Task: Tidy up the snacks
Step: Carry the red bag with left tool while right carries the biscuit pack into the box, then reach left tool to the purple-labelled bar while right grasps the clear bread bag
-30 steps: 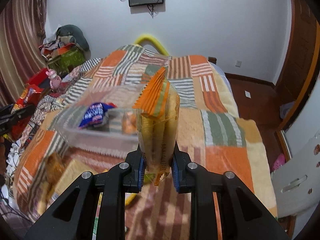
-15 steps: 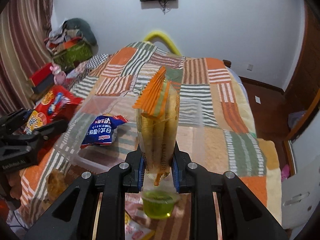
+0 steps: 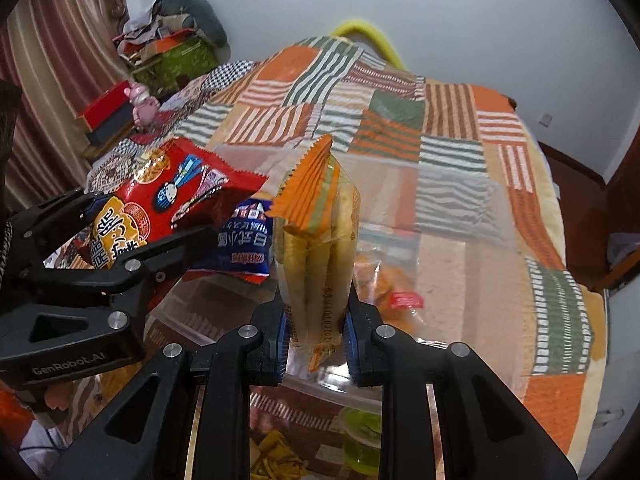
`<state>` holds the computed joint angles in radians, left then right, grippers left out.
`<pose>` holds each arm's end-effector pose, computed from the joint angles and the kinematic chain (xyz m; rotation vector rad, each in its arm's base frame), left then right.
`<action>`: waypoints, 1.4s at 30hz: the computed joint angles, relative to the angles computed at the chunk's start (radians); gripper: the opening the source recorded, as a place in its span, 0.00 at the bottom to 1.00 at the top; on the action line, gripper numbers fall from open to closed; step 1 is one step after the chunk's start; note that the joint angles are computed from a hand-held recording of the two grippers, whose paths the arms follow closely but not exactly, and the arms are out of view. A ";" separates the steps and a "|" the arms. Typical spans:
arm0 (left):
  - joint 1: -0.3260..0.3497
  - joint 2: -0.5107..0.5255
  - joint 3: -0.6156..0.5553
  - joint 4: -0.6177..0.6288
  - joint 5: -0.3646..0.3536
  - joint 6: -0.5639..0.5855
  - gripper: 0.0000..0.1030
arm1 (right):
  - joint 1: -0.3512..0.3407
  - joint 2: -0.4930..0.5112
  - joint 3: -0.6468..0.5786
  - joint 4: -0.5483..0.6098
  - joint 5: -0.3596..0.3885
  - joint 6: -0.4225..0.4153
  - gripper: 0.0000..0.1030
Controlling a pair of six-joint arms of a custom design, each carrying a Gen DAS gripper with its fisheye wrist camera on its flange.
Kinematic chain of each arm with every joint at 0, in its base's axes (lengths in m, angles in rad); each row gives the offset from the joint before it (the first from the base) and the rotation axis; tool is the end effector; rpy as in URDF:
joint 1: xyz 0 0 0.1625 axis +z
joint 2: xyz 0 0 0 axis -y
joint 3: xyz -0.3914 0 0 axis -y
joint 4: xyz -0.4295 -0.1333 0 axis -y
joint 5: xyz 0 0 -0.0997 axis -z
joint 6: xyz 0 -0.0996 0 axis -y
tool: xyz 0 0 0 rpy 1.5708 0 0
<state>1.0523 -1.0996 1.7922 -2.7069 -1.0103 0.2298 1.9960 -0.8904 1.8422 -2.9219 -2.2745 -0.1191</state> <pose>-0.1527 -0.6434 0.2036 0.7841 2.4534 -0.6799 0.3172 -0.5335 0.0857 0.4805 -2.3947 0.6234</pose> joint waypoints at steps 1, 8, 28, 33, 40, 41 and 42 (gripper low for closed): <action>0.003 0.003 -0.006 0.006 -0.004 -0.006 0.68 | 0.000 0.002 -0.001 0.002 -0.004 0.000 0.21; -0.005 0.003 -0.009 0.034 0.035 -0.051 0.69 | 0.008 -0.004 0.000 0.021 -0.014 0.011 0.45; -0.110 -0.332 0.279 -0.022 0.106 0.001 0.84 | 0.170 -0.126 0.172 -0.168 -0.137 0.001 0.64; -0.115 -0.475 0.369 0.128 0.118 -0.086 0.84 | 0.205 -0.155 0.246 -0.189 -0.143 0.091 0.64; -0.124 -0.644 0.490 0.248 0.134 -0.183 0.84 | 0.244 -0.170 0.331 -0.147 -0.134 0.237 0.64; -0.123 -0.655 0.500 0.256 0.133 -0.190 0.84 | 0.247 -0.172 0.337 -0.139 -0.129 0.251 0.64; -0.125 -0.671 0.516 0.268 0.137 -0.200 0.84 | 0.250 -0.172 0.348 -0.134 -0.122 0.270 0.64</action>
<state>0.9276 -1.7710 2.3085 -2.4394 -0.8735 0.0301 2.2459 -1.0627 2.1906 -3.0557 -2.3964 0.1512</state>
